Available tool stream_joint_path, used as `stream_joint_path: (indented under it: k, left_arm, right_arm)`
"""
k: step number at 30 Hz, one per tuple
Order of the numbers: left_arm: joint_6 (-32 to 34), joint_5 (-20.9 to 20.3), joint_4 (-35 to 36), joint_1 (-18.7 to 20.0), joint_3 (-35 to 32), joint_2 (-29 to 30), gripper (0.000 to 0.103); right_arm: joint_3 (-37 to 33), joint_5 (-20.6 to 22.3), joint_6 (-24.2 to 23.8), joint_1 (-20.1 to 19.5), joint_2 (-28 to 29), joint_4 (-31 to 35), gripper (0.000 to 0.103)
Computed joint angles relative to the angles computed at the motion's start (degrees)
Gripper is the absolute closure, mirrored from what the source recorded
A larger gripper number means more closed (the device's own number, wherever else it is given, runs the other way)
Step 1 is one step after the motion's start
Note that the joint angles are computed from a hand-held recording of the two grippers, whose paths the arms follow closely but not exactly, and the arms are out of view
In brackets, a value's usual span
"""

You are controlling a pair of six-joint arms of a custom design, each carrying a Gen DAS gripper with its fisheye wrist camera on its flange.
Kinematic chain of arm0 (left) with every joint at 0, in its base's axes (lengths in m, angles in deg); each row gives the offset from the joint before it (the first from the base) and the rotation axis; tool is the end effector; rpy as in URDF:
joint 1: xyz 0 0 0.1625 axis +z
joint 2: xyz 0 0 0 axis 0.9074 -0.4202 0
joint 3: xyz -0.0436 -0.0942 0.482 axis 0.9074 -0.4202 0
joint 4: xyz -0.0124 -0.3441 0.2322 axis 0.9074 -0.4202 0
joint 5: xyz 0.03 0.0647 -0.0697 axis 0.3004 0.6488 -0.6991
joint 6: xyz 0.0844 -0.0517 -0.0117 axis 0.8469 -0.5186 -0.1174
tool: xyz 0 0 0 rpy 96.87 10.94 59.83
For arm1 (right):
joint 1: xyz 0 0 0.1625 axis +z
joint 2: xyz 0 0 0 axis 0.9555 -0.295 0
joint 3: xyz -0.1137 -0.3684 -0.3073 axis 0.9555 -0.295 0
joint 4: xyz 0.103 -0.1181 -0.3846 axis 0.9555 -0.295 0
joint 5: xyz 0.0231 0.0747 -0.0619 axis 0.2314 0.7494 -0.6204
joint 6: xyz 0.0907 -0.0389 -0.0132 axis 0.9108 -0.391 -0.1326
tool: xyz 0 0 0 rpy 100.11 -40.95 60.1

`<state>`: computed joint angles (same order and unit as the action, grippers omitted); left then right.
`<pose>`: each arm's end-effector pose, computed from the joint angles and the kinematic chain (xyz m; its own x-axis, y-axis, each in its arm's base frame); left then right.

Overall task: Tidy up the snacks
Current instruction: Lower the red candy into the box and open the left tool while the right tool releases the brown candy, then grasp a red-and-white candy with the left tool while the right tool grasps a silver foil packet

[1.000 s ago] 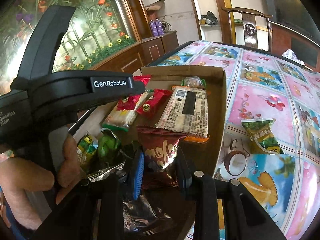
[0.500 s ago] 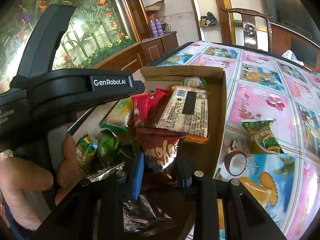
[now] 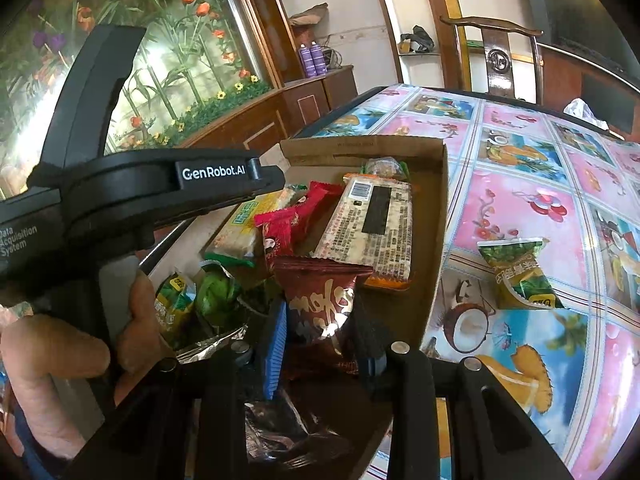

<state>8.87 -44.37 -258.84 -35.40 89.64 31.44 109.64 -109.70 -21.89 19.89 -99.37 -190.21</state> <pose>-0.3071 -0.4233 0.0745 -0.8487 -0.0387 -0.5274 0.3588 0.6904 -0.6282 0.1346 -0.3861 0.1847 -0.8212 -0.3614 0.4415 -0.5522 0.6984 -0.4554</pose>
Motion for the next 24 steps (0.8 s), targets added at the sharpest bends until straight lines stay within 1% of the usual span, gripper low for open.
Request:
stream_joint_path:
  k: [1, 8, 10, 14, 20, 24]
  left_arm:
    - [-0.2, 0.2, 0.1, -0.1, 0.0, 0.0, 0.072]
    - [-0.5, 0.7, 0.4, -0.3, 0.0, -0.1, 0.066]
    - [-0.6, 0.9, 0.6, -0.4, 0.0, -0.2, 0.062]
    - [-0.3, 1.6, 0.1, -0.7, 0.0, 0.1, 0.059]
    - [1.6, 3.0, -2.8, -1.5, 0.5, 0.7, 0.056]
    - [2.8, 4.1, -4.5, -2.2, 0.6, 1.4, 0.054]
  right_arm:
    - [0.0, 0.0, 0.0, 0.1, 0.0, -0.1, 0.068]
    - [0.4, 0.6, -0.4, 0.0, -0.9, 0.3, 0.067]
    - [0.5, 1.0, -0.5, -0.1, -1.4, 0.5, 0.066]
    - [0.8, 1.8, -0.4, -0.3, -2.7, 0.1, 0.064]
    - [1.2, 4.9, 0.7, -2.7, -7.3, 1.1, 0.064]
    - [0.8, 5.6, 2.1, -4.8, -10.0, 2.8, 0.063]
